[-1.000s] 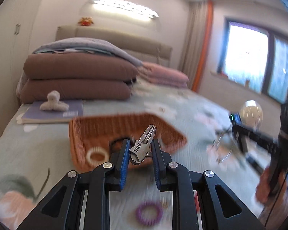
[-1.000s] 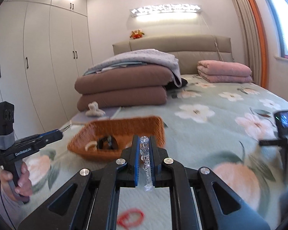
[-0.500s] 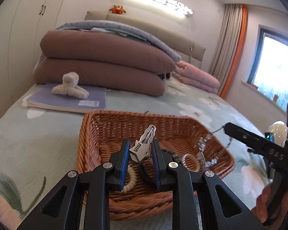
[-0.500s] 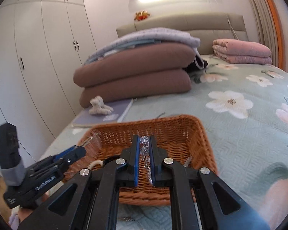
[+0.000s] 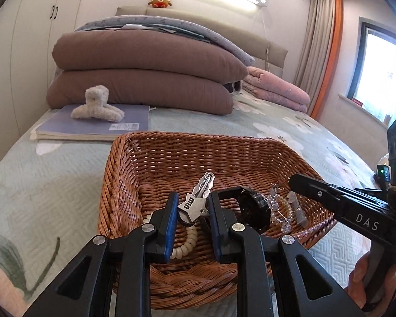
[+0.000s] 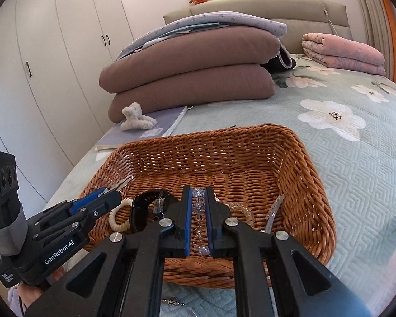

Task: Organize jewelry
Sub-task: 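Lower the key and charm bracelet into the wicker basket and open both tools, then move the left tool toward the purple coil keyring while the right tool approaches the red string bracelet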

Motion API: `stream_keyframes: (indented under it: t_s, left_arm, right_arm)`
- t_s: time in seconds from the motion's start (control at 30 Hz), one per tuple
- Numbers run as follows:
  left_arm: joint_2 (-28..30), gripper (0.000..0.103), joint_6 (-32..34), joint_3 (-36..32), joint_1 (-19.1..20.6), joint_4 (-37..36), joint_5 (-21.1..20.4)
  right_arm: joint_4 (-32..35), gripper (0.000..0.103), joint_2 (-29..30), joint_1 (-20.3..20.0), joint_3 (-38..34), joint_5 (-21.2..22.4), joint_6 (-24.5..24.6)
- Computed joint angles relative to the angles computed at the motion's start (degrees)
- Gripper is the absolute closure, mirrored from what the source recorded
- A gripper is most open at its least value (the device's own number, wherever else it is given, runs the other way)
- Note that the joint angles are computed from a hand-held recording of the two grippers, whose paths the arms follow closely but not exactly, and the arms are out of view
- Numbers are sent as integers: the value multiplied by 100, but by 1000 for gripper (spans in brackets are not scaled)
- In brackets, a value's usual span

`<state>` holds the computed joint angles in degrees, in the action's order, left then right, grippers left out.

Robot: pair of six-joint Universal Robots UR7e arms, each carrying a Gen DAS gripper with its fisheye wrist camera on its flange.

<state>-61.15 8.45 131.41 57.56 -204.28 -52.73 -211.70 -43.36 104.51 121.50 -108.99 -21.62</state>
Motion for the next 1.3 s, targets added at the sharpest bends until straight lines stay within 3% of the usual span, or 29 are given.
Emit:
stream_keyframes:
  t_s: [0.13, 0.17, 0.2, 0.27, 0.3, 0.37, 0.53, 0.63, 0.73, 0.87, 1.0, 1.07, 1.17, 1.23, 1.3]
  left_arm:
    - [12, 79, -2, 21, -8, -88, 11]
    - [3, 75, 0, 33, -8, -106, -8]
    - [-9, 69, 6, 52, -15, -143, -44]
    - [23, 42, 83, 103, -65, -367, 15]
    - [63, 40, 184, 143, -116, -594, 95]
    - [52, 40, 260, 198, -166, -800, 114]
    - [-105, 40, 408, 512, -397, -1638, 95]
    - [-320, 33, 568, 889, -762, -2373, 97]
    - [-599, 28, 631, 1190, -1134, -2518, 266]
    - [-924, 28, 469, 1712, -1654, -2557, 684]
    - [-916, 28, 312, 2377, -2344, -3056, 1553]
    - [-996, 28, -17, 2691, -2646, -2903, 1905]
    - [-1131, 28, -618, 3015, -2866, -2494, 2098]
    - [-862, 28, -834, 3114, -2900, -2730, 2230]
    - [10, 28, -850, 3179, -2982, -3689, 2659]
  right_arm:
    - [-115, 90, 40, -20, 21, 32, -69]
    - [-156, 90, 39, -28, 41, 76, -107]
    - [-194, 90, 28, -35, 71, 129, -131]
    - [-296, 86, 9, -43, 131, 222, -156]
    - [-348, 82, 5, -43, 153, 253, -181]
    - [-599, 64, 32, -10, 214, 242, -294]
    - [-1207, 64, 10, 153, 416, 218, -407]
    - [-1578, 63, -124, 293, 649, 163, -372]
    - [-1766, 57, -402, 420, 1018, 63, -286]
    - [-2248, 57, -694, 526, 1755, -172, -356]
    - [-2730, 57, -765, 653, 2397, -421, -517]
    - [-2817, 57, -801, 662, 2727, -469, -648]
    - [-3176, 57, -589, 657, 2980, -664, -939]
    - [-3381, 57, -445, 490, 3119, -531, -1023]
    - [-3902, 57, -121, 132, 3269, -177, -1130]
